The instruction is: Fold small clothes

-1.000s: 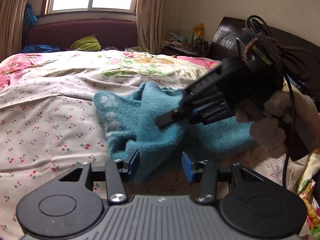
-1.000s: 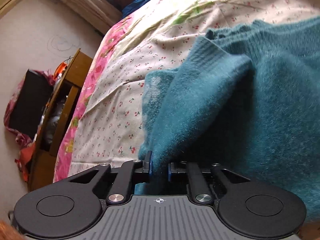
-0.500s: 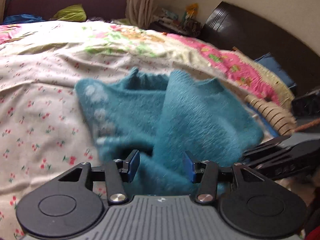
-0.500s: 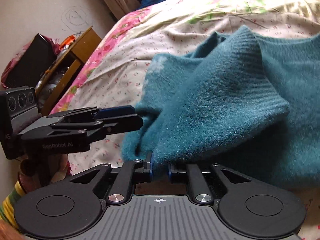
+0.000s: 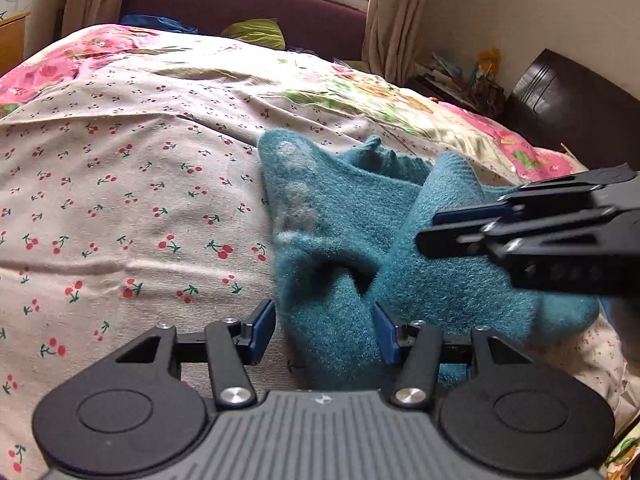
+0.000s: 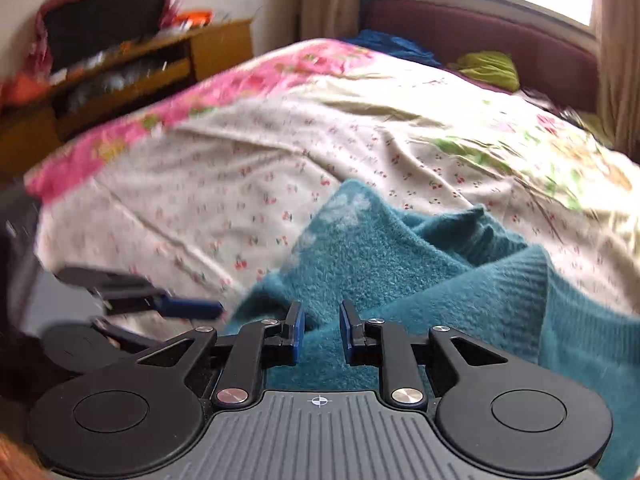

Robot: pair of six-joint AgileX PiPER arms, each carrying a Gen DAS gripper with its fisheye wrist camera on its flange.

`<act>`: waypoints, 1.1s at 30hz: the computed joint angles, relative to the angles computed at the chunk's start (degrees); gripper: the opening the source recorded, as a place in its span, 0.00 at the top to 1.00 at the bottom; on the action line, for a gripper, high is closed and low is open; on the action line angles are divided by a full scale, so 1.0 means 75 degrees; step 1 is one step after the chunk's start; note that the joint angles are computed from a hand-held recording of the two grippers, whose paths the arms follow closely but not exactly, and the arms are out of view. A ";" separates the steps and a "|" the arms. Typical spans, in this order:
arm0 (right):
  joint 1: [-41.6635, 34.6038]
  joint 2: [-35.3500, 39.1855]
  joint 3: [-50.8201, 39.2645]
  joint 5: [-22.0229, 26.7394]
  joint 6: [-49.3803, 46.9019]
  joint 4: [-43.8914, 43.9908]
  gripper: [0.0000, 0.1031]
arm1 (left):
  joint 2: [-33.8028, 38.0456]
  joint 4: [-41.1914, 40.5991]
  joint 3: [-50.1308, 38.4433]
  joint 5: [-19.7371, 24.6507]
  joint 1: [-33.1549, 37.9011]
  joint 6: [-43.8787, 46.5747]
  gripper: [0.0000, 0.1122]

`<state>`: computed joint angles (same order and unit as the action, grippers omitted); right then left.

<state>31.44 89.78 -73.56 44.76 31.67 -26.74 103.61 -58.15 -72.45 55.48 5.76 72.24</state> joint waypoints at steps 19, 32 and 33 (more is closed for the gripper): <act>-0.0398 0.1541 -0.1386 -0.0758 0.0269 -0.0002 0.91 | -0.0772 -0.1550 0.1337 -0.1654 -0.0024 0.1516 0.42; -0.0421 0.2284 -0.1986 -0.0605 -0.0739 0.0483 0.86 | -0.0800 -0.0697 0.1349 -0.2305 0.0102 -0.0263 0.41; -0.0339 0.2085 -0.1776 -0.0697 -0.0641 0.0297 0.85 | -0.0844 -0.0622 0.1321 -0.2224 0.0135 -0.0385 0.42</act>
<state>28.90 105.42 -86.88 39.53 26.86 -24.51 97.29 -62.81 -62.55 38.80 6.77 69.35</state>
